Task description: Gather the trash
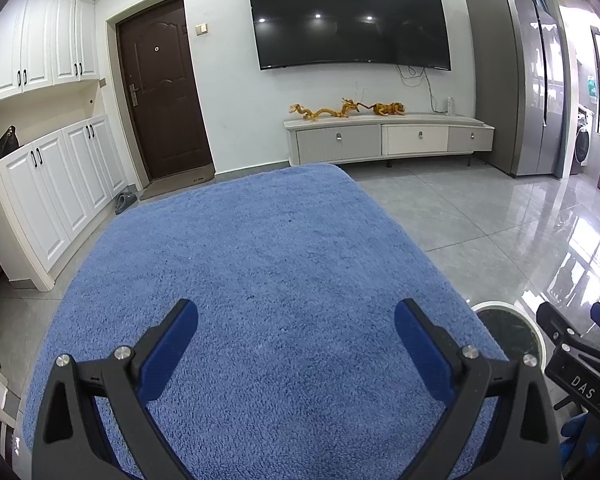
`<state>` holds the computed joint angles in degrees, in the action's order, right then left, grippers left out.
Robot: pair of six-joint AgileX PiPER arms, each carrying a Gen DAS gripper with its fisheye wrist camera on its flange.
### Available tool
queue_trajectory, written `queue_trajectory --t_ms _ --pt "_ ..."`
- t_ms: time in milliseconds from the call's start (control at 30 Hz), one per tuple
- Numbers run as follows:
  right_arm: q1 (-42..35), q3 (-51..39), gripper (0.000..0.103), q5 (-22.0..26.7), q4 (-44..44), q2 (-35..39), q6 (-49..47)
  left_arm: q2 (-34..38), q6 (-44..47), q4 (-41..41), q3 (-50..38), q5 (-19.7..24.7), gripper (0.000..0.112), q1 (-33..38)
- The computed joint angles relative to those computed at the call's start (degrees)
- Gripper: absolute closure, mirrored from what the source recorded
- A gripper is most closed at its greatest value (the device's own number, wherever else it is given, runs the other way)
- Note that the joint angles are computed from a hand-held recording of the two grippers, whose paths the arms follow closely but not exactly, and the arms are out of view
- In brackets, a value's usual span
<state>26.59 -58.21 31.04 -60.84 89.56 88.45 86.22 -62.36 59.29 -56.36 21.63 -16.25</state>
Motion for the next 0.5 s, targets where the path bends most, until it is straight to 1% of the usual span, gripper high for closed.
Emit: queue_trajectory --t_ms 500 --pt "-0.86 0.19 0.000 -0.59 0.31 -0.11 -0.37 1.01 4.83 -4.24 -1.25 -0.85 0.013 1.35"
